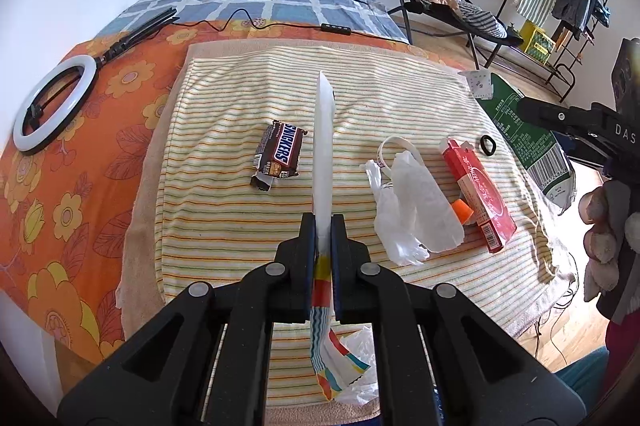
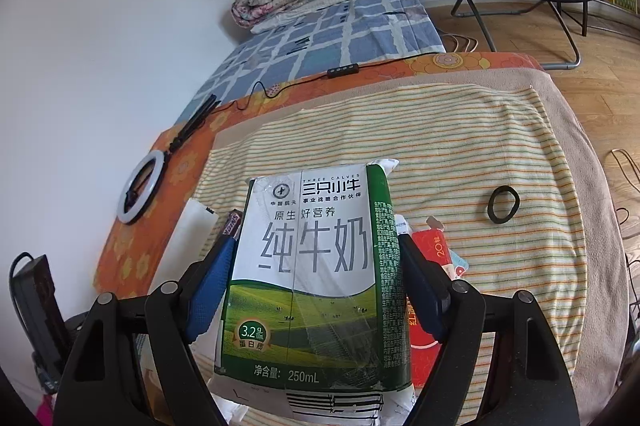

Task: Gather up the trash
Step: 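Lift the straw wrapper and milk carton and carry both toward the blue basket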

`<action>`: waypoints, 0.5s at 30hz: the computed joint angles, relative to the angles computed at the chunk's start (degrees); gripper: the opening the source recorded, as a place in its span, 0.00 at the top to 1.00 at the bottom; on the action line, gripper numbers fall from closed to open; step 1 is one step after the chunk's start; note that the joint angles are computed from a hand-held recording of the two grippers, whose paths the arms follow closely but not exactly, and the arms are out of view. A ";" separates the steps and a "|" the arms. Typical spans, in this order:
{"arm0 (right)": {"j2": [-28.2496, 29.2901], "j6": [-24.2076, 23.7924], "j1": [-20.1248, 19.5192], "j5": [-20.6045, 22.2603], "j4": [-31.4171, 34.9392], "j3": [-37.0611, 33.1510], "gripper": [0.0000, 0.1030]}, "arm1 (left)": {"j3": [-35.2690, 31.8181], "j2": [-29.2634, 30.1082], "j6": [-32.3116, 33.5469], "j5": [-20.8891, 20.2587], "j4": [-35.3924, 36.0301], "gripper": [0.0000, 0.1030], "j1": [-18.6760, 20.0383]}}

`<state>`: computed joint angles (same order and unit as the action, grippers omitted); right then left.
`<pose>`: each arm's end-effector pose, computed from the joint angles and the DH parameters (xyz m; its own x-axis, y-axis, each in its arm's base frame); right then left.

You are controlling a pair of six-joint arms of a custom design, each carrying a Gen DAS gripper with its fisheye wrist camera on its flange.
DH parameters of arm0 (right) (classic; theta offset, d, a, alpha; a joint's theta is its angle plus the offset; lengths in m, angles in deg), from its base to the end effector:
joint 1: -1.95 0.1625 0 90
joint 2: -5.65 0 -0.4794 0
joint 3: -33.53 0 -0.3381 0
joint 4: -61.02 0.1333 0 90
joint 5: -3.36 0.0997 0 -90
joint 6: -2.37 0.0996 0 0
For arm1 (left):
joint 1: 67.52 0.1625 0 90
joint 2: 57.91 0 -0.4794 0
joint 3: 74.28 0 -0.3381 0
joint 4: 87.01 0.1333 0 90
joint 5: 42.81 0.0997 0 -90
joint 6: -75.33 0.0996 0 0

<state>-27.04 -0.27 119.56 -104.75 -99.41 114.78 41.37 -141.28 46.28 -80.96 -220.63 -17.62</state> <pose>0.4406 -0.6216 0.1172 -0.8751 -0.3754 0.3053 -0.4709 0.8059 -0.3588 -0.1287 -0.4813 0.4174 -0.8068 -0.1197 -0.5786 0.2743 0.7914 -0.5463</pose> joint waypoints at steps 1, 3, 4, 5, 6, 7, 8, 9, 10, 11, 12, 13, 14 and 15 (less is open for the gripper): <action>-0.51 -0.18 0.16 0.19 -0.33 0.79 0.23 | 0.41 -0.58 -0.23 0.08 0.41 0.95 -0.59; -1.74 -0.72 0.44 0.44 -0.83 2.66 0.23 | 1.31 -1.85 -1.11 0.68 1.77 0.95 -2.08; -2.38 -1.10 0.60 0.41 -1.33 3.81 0.23 | 1.78 -2.52 -1.52 0.96 2.41 0.95 -2.83; -3.04 -1.51 0.76 0.39 -1.77 4.94 0.23 | 2.27 -3.28 -2.02 1.19 3.17 0.95 -3.59; -3.62 -1.82 0.96 0.31 -2.19 5.96 0.23 | 2.78 -4.12 -2.75 1.42 4.11 0.95 -4.44; -4.35 -2.18 1.11 0.28 -2.75 7.21 0.23 | 3.34 -5.00 -3.74 1.62 5.23 0.95 -5.40; -5.20 -2.50 1.20 0.40 -3.42 8.63 0.23 | 3.86 -5.89 -4.79 1.73 6.51 0.95 -6.33; -5.96 -2.73 1.35 0.50 -3.93 9.92 0.23 | 4.45 -6.88 -5.85 1.78 7.85 0.95 -7.28; -6.64 -2.96 1.55 0.49 -4.54 11.27 0.23 | 5.01 -7.87 -7.19 1.80 9.52 0.95 -8.38; -7.33 -3.27 1.70 0.44 -5.13 12.67 0.23 | 5.52 -8.79 -8.51 1.77 11.15 0.95 -9.44; -7.96 -3.58 1.91 0.30 -5.72 14.12 0.23 | 6.14 -9.79 -9.81 1.64 12.70 0.95 -10.44; -8.59 -3.88 2.08 0.07 -6.26 15.57 0.23 | 6.62 -10.67 -11.34 1.50 14.39 0.95 -11.50; -9.21 -4.07 2.22 -0.14 -6.64 16.97 0.23 | 7.09 -11.57 -12.96 1.26 16.04 0.95 -12.56; -9.83 -4.16 2.32 -0.22 -6.87 18.33 0.23 | 7.61 -12.63 -14.81 0.91 17.84 0.95 -13.77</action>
<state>-36.88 -4.43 121.88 -104.97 -106.27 133.11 48.98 -153.92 31.47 -80.05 -202.79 -31.38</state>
